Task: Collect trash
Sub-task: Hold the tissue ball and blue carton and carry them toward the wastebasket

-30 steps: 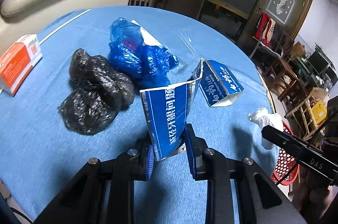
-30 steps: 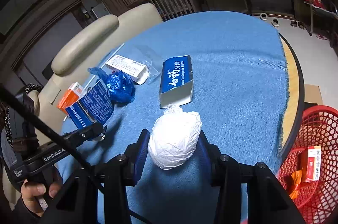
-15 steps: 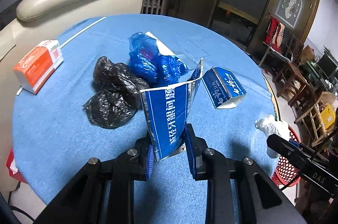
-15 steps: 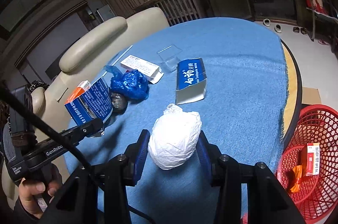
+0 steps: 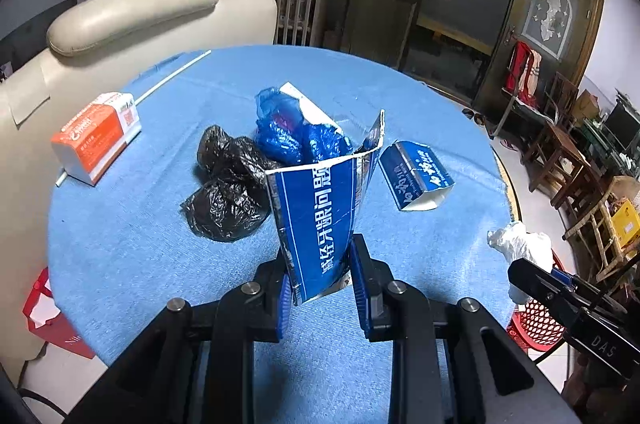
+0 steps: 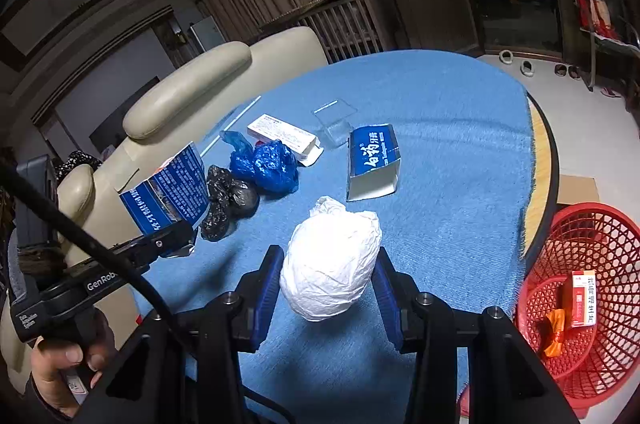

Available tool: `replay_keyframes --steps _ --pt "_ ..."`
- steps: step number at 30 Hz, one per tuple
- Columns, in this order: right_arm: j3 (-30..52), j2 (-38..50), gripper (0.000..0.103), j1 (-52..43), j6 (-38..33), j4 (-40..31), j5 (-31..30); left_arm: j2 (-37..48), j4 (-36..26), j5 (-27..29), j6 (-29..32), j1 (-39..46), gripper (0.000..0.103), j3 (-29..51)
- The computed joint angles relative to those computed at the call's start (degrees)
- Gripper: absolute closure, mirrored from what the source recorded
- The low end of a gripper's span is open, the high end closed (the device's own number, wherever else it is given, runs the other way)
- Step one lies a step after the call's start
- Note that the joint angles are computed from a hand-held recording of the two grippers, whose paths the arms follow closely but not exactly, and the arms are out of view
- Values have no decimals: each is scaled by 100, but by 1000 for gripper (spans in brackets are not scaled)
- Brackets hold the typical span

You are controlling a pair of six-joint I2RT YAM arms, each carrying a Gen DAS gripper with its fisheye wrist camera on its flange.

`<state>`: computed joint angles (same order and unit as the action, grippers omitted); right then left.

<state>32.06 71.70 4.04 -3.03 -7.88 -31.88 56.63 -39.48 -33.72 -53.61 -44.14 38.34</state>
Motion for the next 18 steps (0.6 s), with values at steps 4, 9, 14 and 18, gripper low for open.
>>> replay_keyframes --steps 4,9,14,18 --pt "-48 -265 56 -102 -12 -135 -77 22 -294 -265 -213 -299 75 188" --pt "-67 -536 56 -235 -58 -307 -183 105 -582 -482 -417 -544 75 406" --pt "-95 -664 56 -343 -74 -365 -285 263 -781 -660 -578 -743 75 584" --pt "-119 -684 56 -465 -113 -386 -377 385 -846 -730 -632 -833 75 672"
